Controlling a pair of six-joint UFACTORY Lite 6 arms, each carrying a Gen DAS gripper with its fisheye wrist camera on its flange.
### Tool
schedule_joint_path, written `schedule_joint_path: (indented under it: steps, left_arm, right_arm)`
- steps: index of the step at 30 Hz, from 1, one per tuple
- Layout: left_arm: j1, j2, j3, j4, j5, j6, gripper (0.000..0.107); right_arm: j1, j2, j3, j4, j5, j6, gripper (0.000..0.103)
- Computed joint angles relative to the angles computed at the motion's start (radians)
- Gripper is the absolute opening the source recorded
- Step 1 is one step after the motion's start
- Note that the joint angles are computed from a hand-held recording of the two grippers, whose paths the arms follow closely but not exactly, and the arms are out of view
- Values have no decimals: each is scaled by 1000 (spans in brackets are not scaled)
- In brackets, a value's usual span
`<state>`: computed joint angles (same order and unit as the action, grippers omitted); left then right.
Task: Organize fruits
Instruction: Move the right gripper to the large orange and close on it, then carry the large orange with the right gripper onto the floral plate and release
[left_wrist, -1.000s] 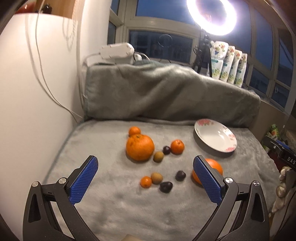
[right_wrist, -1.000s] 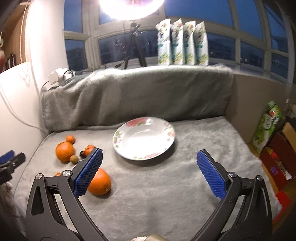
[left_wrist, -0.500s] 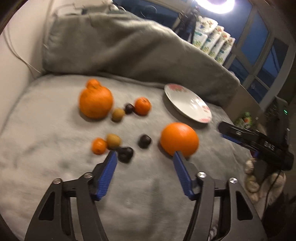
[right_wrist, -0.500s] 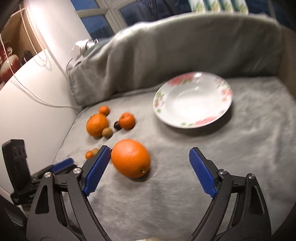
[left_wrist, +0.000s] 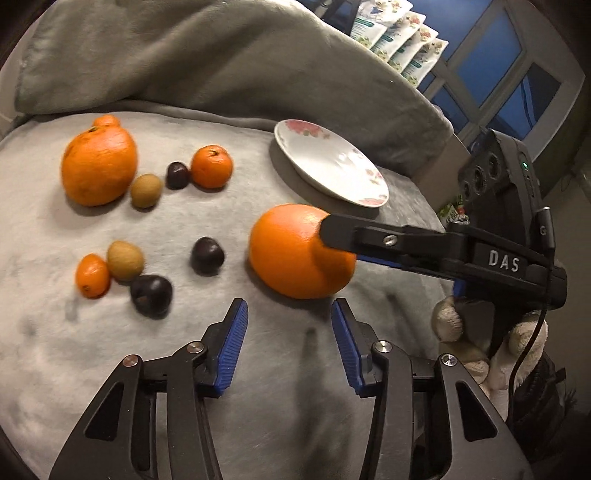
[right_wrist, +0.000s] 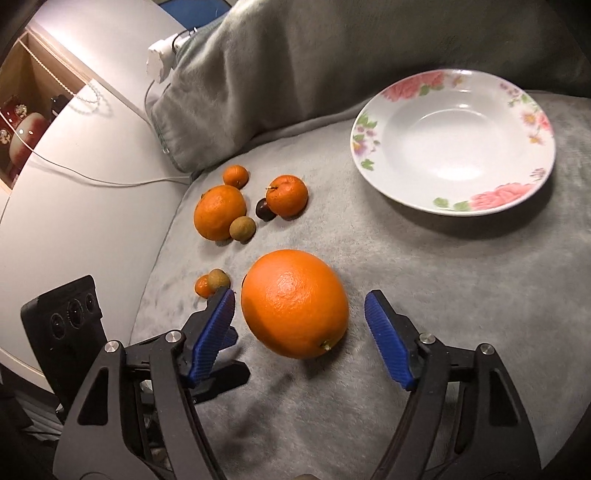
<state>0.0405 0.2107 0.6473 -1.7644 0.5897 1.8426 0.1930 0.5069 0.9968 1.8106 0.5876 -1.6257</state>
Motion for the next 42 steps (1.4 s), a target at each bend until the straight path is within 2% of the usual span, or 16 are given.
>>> schedule_joint_path:
  steps: [6,14,27,33,42]
  left_arm:
    - [-38,70,51,-52,-17,51,42]
    - [-49,102,75,-74,-12,96,36]
    - [-121,61,66,-154,-61,151,36]
    - [-159,72,130,-141,-76,124,35]
    - [-223,159,285,-139,-112,86,36]
  right_arm:
    - [2,56,61,-83,27,80,69]
    - [-9,71,75,-111,52,100,68]
    - [-18,18,17,-53,49,43,67]
    - [-56,-28,-2,-56,57,41,67]
    - [-126,-33,64,-118,53,89,67]
